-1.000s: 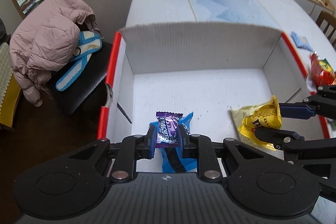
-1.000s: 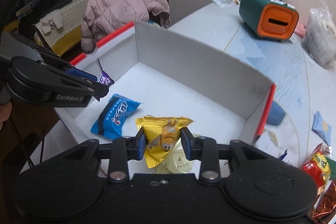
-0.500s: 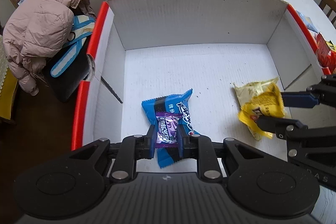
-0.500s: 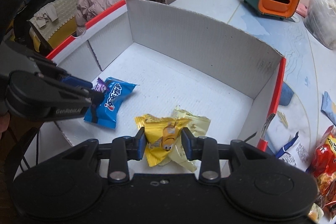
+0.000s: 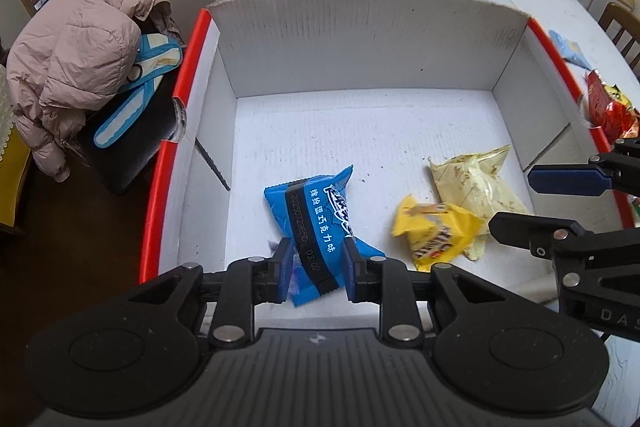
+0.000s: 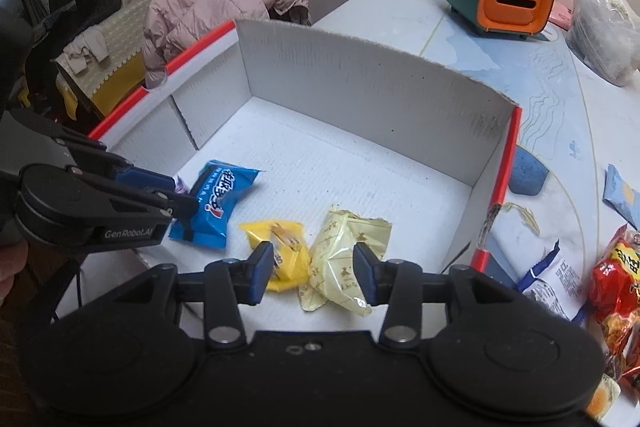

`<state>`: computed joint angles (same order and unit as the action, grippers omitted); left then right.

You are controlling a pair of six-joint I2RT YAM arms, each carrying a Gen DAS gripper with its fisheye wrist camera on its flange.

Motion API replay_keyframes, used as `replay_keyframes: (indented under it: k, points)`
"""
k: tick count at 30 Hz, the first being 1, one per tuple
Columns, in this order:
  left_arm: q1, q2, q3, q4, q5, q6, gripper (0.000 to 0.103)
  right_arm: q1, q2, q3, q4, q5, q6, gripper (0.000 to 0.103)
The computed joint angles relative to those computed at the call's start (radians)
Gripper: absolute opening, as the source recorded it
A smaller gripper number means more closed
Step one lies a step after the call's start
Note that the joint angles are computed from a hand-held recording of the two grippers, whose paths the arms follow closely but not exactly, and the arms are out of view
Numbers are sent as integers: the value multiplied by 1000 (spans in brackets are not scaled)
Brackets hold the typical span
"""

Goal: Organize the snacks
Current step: 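Withdraw both tools from the box toward the remaining snacks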

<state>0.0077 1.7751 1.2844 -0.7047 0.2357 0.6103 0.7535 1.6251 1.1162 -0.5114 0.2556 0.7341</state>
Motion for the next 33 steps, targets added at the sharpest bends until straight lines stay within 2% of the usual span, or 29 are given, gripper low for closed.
replay_keyframes:
  k: [11,13,15,17,22,24,28,33]
  points:
    - [36,-137,-23,-62,133,5,27,53,-133,-26,-36,78,46,50]
    - [38,-163,-26,-79,158,3,30,64,-165,-31,-52,99,58,53]
    - [43,-196,-38,-88,194,4,40,74,-195,-35,-67,123,68,56]
    - [44,-229,-48,-99,228,3,45,87,-226,-42,-79,148,80,60]
    - [25,-307,-69,-129,287,-10,49,124,-321,-77,-113,213,117,65]
    - [11,-341,-87,-129,305,-22,58,139,-361,-91,-134,240,135,69]
    - [-30,-392,-114,-127,323,-61,59,177,-443,-122,-185,303,174,78]
    - [-101,-463,-163,-107,318,-131,65,224,-563,-172,-273,374,240,83]
